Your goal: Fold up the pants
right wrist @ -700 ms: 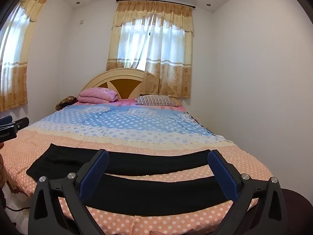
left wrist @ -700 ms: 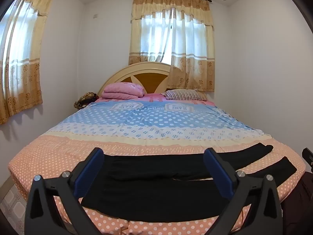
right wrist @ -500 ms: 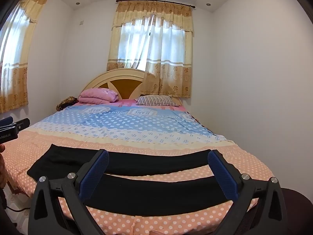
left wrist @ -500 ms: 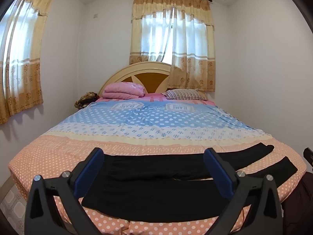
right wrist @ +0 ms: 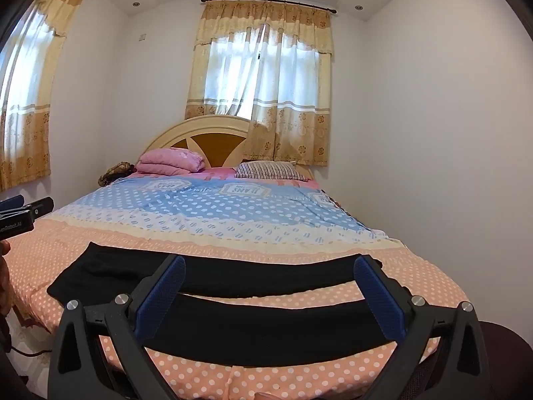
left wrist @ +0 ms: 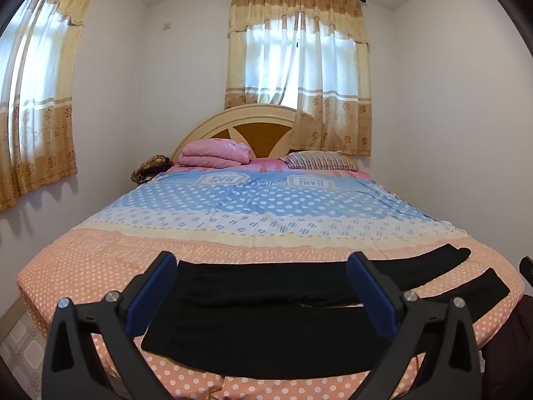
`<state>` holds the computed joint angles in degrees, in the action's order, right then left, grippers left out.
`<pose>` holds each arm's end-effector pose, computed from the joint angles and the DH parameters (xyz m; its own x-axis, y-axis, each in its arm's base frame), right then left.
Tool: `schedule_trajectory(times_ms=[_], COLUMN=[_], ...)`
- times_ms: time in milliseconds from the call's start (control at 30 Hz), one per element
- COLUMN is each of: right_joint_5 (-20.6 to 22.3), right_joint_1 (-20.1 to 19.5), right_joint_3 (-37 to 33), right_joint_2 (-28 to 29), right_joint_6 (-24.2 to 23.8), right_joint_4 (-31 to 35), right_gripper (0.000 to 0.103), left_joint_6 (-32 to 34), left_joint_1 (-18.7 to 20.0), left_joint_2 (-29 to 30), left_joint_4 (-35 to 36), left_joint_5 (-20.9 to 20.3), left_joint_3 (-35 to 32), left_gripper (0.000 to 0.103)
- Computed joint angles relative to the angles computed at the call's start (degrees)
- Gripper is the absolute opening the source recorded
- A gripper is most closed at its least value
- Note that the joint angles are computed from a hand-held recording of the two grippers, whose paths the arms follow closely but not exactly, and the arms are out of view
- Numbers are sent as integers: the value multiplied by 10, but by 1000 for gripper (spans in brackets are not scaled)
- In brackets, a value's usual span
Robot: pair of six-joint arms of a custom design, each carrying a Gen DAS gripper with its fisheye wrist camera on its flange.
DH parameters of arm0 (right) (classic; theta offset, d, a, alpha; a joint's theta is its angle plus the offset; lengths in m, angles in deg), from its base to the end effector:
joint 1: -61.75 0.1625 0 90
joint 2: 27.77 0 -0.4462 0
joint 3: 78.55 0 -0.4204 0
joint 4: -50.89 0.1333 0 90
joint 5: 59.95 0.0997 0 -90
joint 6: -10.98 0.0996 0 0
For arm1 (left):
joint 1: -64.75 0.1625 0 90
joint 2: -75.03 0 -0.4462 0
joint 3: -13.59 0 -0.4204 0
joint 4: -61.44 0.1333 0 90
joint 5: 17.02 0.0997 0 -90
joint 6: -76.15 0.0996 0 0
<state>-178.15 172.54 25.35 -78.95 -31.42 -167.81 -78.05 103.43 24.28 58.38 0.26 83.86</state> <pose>0.3091 -0.5712 0.2511 -0.6706 -0.0672 0.7388 -0.7288 0.2453 -0.6393 -0.3871 -0.6025 0.2636 -0.7145 -0.2294 -0.6610 0.5911 0.3076 -0.7457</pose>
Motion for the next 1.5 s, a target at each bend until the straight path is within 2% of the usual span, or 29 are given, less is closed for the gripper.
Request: schedule_trajectory(times_ms=[1500], right_joint_5=[4], right_joint_1=[-2], right_joint_3=[-1], right_joint_2=[6], right_joint_6=[-1], right_joint_4=[10], right_gripper=[102], left_joint_6=[0], left_joint_1=[4], left_joint_2=[2], left_joint_4=[4], left_joint_5=[-2], left_joint_3=[-5], left_gripper=[103])
